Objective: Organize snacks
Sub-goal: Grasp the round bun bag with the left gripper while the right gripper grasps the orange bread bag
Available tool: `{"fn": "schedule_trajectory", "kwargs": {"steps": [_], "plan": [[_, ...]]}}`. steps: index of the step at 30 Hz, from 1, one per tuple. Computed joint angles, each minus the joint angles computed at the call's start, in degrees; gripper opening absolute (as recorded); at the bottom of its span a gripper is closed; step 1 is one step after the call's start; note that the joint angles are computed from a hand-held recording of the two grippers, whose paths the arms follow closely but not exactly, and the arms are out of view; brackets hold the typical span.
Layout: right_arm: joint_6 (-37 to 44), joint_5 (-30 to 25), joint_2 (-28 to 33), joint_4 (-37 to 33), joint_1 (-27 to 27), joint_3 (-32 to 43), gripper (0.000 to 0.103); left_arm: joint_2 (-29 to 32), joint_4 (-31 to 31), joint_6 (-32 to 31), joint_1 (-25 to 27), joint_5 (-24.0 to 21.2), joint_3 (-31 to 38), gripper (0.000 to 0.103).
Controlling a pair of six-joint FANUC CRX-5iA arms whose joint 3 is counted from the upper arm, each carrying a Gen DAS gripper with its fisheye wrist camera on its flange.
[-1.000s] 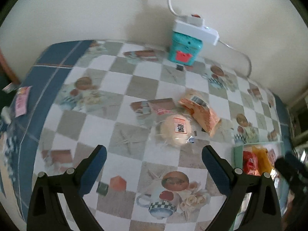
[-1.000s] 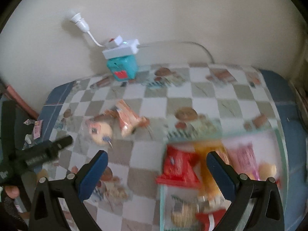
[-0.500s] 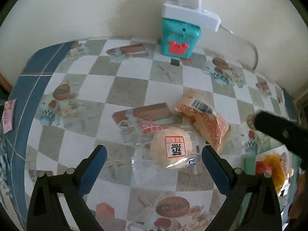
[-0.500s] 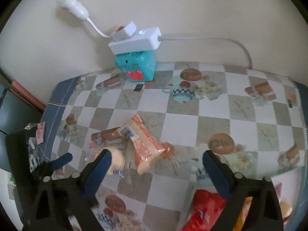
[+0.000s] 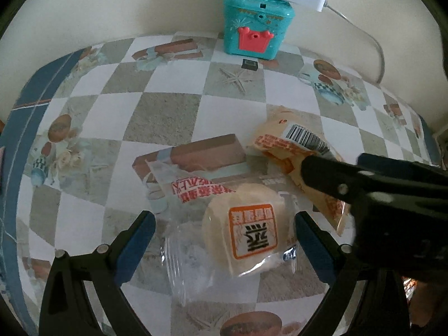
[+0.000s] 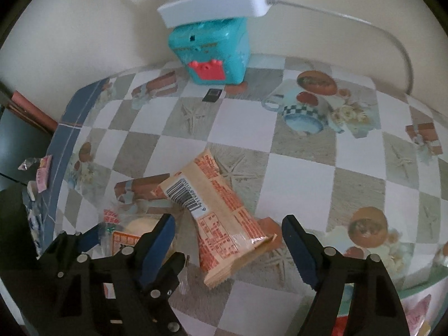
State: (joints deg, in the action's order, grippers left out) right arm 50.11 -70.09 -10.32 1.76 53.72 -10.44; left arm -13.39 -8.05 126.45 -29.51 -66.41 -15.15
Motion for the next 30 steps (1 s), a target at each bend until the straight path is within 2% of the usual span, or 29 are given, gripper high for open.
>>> {"fn": "schedule_trajectory", "kwargs": {"steps": [4, 6, 8, 12, 17, 24, 30], "plan": [[0.6, 1.1, 0.8, -1.5, -0.6, 0.2, 0.075, -0.5, 0.9, -1.2, 0.8, 1.1, -0.9, 0.098], [0.8, 0.9, 1.3, -1.6, -0.5, 0.4, 0.065, -1.0, 1.4, -1.7, 1.1, 1.8, -1.4, 0.092], [1.0, 0.8, 1.3, -1.8, -0.5, 0.5, 0.058, -1.1, 1.8, -2.1, 1.1, 2.1, -1.4, 0.081], [0.7, 0.8, 0.4, -1.9, -1.0, 0.0, 0.046, -1.8, 1.9, -2.4, 1.3, 2.0, -1.5, 0.073], [-0.4, 0.0, -1.3, -1.1, -1.2, -1.3, 0.044, -3.5, 3.7, -1.7, 2.9, 2.6, -3.3, 0.071], [-3.1, -1.1, -6.2, -1.4, -0.5, -3.3, 0.042, -6.7, 2.7, 5.1, 2.3, 0.0, -4.4, 0.070], [-8.5, -0.6, -14.2, 0.6, 4.6, -6.6, 0.037, -10.0, 1.2, 15.6, -0.4, -3.3, -4.9, 0.070]]}}
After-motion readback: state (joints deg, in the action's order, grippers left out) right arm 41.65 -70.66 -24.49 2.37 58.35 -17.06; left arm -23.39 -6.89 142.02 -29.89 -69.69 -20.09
